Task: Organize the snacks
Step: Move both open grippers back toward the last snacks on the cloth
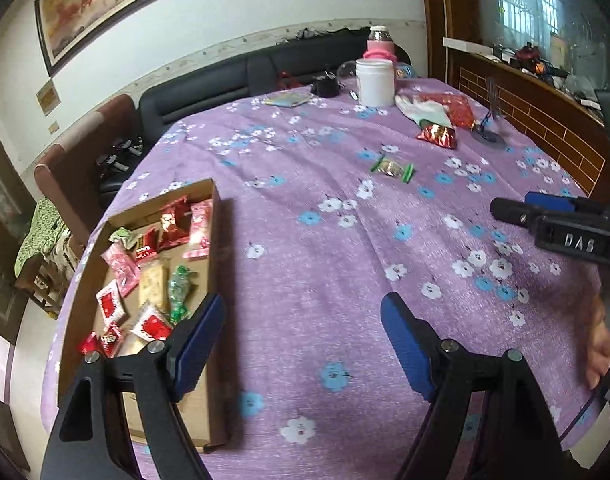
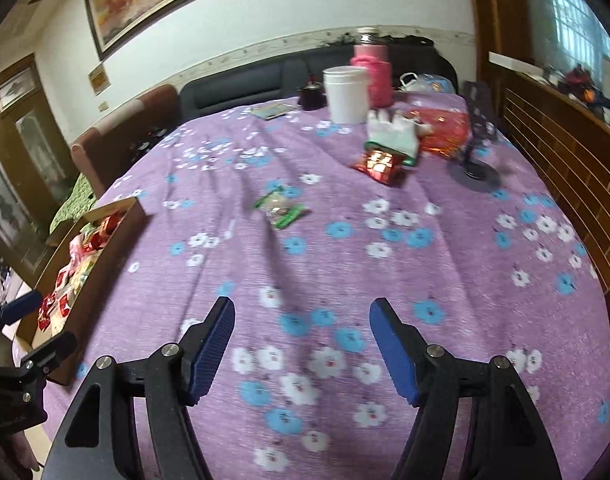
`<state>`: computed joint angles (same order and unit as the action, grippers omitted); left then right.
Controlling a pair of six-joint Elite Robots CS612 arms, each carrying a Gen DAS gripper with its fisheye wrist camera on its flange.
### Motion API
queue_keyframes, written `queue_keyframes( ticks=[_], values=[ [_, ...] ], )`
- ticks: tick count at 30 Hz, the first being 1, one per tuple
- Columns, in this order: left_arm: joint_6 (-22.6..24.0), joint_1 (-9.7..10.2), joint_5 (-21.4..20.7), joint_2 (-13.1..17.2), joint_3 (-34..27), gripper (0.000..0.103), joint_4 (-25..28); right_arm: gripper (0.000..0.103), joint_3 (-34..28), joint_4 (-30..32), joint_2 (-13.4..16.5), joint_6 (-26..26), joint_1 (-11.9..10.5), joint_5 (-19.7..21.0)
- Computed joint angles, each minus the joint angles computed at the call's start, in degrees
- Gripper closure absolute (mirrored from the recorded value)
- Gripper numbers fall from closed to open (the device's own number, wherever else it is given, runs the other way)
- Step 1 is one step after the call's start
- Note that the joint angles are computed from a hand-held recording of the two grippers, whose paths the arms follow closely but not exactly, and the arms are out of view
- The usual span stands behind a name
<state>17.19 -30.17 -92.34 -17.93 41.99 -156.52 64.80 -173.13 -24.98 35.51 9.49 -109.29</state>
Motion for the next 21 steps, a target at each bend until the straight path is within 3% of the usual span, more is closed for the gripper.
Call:
queue_keyframes(
  ticks=[6,12,14,17,21],
  values=[
    [0.08,0.04,-0.43,0.35,-0.78,0.023,2.05,0.029,1.83,-0.05,-0.92,0.09,-0.46,-1.18],
    [-3.56,1.07,-6.41,1.85,-4.12,0.023,6.67,0.029,1.53,1.77,-1.32,1.30,-1.97,-4.30],
    [-4.09,1.24,-7.96,2.14,-4.65,0.023,7.21,0.029,0.46,2.19,-0.84,2.15,-2.96,-4.23],
    [-4.02,1.38,-9.47,2.22,-4.60,0.023,6.65,0.029,-2.95,2.49,0.85,2.74,-4.98,-0.88],
    [-3.33,1.57,-10.49,2.32,-4.53,0.023,5.90,0.029,-10.90,7.49,4.34,1.62,-6.42,-2.70]
  ],
)
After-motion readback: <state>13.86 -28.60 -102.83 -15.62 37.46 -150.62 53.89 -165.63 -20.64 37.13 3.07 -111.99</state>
